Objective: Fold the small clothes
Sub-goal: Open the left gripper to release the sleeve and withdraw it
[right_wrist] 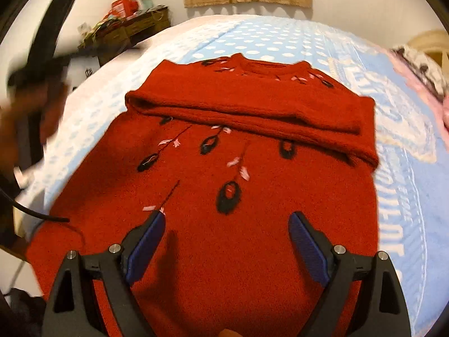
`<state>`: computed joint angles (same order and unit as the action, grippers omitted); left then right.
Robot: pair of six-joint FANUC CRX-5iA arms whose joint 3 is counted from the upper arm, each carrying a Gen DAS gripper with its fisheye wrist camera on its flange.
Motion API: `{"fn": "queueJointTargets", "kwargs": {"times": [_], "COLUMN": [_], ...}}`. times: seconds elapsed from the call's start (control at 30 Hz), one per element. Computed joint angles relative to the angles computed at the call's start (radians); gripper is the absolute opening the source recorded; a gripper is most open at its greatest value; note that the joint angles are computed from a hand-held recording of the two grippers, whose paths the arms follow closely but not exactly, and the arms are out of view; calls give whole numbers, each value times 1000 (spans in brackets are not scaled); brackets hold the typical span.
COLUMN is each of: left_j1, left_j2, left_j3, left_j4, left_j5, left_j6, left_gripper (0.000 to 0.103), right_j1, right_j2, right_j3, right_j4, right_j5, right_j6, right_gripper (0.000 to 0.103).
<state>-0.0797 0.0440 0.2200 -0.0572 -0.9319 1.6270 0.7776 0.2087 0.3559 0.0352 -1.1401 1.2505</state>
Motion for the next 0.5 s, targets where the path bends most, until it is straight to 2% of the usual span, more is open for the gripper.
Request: {"fn": "queueJointTargets", "kwargs": {"times": [0.07,0.23,0.33,0.43,0.47,0.5], "left_j1": [24,49,33,9,20,41], "left_j2": [-36,-43,-10,31,41,36], "left_j3": [-68,-148,-128,-67,-64,-85], "left_j4": [-9,95,70,-76,-68,-30], "left_j5": [1,43,54,-9,-30,-16], "left_j6": [9,-49,-33,59,58,51], "left_gripper": [76,77,79,82,84,90], "right_j1": [-13,-57,-96,-119,-124,-129], "right_j2": [4,56,99,135,151,173], "right_j3": [39,167,231,246,249,263], "right_j4": [-3,31,38,101,130,146], "right_j5": [-53,-156,-157,-122,-109,-109], "right_j6": [21,22,-31,-108,-135,-151], "right_gripper": [90,90,90,90,90,85]}}
